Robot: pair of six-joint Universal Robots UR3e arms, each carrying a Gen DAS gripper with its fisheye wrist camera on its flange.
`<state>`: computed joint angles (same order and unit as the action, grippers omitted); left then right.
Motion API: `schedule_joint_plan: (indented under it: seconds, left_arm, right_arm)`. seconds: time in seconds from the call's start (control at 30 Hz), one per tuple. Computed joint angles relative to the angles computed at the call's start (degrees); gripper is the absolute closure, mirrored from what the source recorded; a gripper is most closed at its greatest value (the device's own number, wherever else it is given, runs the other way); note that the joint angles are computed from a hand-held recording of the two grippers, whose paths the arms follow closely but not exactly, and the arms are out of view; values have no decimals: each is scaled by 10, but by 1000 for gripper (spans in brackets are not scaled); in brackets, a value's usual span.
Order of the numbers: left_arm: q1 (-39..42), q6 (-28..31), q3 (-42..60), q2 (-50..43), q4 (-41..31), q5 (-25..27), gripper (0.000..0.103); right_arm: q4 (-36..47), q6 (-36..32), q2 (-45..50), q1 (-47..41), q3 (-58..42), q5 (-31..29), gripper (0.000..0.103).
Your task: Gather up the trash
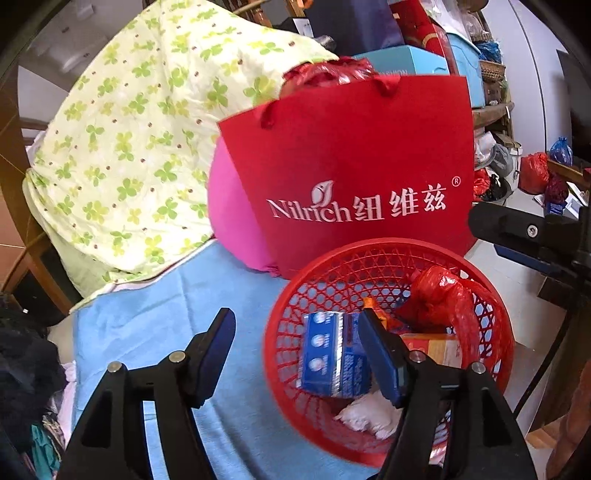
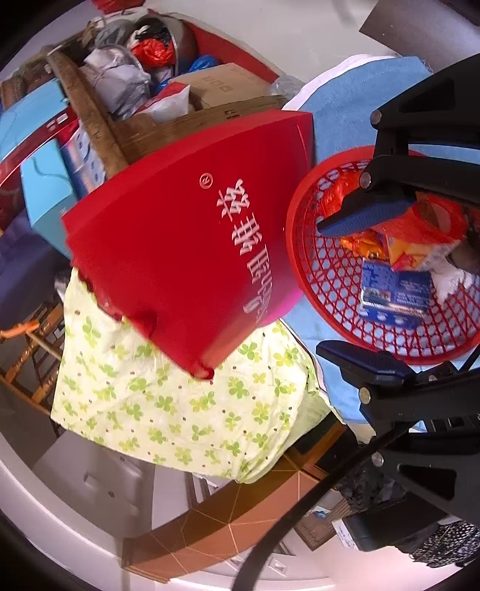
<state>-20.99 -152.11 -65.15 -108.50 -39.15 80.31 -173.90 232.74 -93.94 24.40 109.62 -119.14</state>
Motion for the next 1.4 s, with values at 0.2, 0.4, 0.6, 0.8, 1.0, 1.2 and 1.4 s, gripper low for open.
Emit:
schedule_joint_plan:
  seconds: [0.2, 0.4, 0.6, 0.8, 1.0, 1.2, 1.4]
  left_arm:
    - [48, 14, -50, 51, 14, -20, 24]
    - [96, 16, -86, 91, 29, -46, 20]
    - [146, 19, -118, 129, 35, -74, 20]
    - [193, 15, -135, 160, 29, -103, 20]
    - [239, 16, -155, 188, 23, -131, 19]
    - [284, 12, -166, 210, 14, -160, 19]
    - [324, 8, -171, 224, 2, -184, 19]
  right_arm:
    - [43, -5, 40, 62, -68, -55, 39]
    - [87, -27, 100, 108, -161, -81, 39]
    - [121, -46, 149, 143, -245, -102, 35]
    - [164, -69, 203, 175, -343, -120, 30]
    - [202, -96, 253, 203, -436, -137, 29]
    - [254, -123, 311, 232, -544, -148, 29]
    - [318, -144, 364, 256, -648, -160, 29]
